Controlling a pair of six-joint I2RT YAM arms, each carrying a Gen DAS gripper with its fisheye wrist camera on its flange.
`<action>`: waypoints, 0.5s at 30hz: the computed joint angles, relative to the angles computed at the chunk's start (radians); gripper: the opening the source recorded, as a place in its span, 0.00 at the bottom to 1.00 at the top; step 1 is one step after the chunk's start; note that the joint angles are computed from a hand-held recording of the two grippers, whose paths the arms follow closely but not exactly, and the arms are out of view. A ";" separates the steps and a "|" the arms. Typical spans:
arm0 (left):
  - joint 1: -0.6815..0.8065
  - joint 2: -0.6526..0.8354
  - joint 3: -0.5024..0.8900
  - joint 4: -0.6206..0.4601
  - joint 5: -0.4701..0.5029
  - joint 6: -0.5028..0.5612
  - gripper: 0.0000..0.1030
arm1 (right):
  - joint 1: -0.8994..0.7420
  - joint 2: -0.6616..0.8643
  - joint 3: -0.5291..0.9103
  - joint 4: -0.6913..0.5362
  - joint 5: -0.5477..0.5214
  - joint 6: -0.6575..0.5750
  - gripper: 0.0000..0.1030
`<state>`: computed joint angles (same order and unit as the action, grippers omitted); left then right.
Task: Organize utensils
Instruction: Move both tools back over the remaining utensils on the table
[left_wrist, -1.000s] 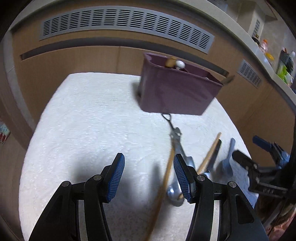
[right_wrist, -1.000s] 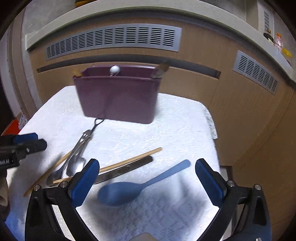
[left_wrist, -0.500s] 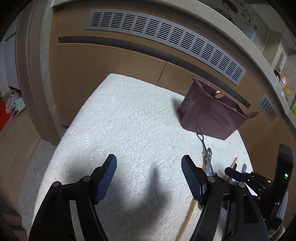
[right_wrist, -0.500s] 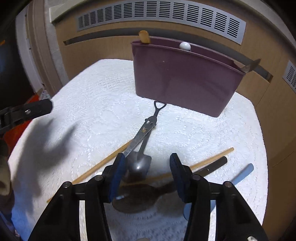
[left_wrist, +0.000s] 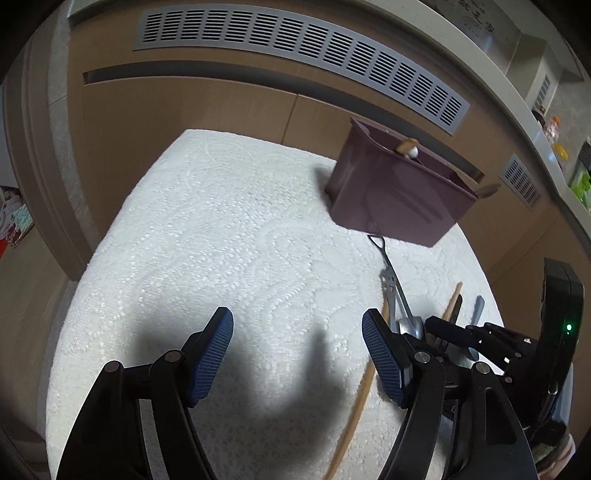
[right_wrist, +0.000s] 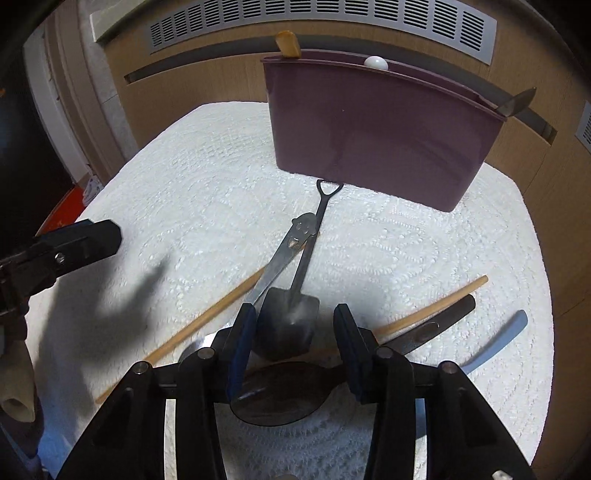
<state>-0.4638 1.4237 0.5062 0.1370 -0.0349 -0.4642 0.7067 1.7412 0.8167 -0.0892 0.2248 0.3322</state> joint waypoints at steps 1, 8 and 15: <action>-0.016 0.003 0.002 -0.001 -0.005 0.002 0.71 | 0.005 -0.007 -0.011 0.006 0.015 -0.009 0.35; -0.197 0.000 -0.030 0.045 -0.061 0.045 0.70 | -0.050 -0.144 -0.140 0.040 0.025 -0.027 0.30; -0.386 0.057 -0.021 0.061 -0.165 0.070 0.42 | -0.141 -0.410 -0.311 0.053 0.058 -0.003 0.39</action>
<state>-0.8500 1.4805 0.4852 0.1978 -0.1996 -0.3945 0.5655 1.3310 0.5053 -0.0358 0.2827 0.3288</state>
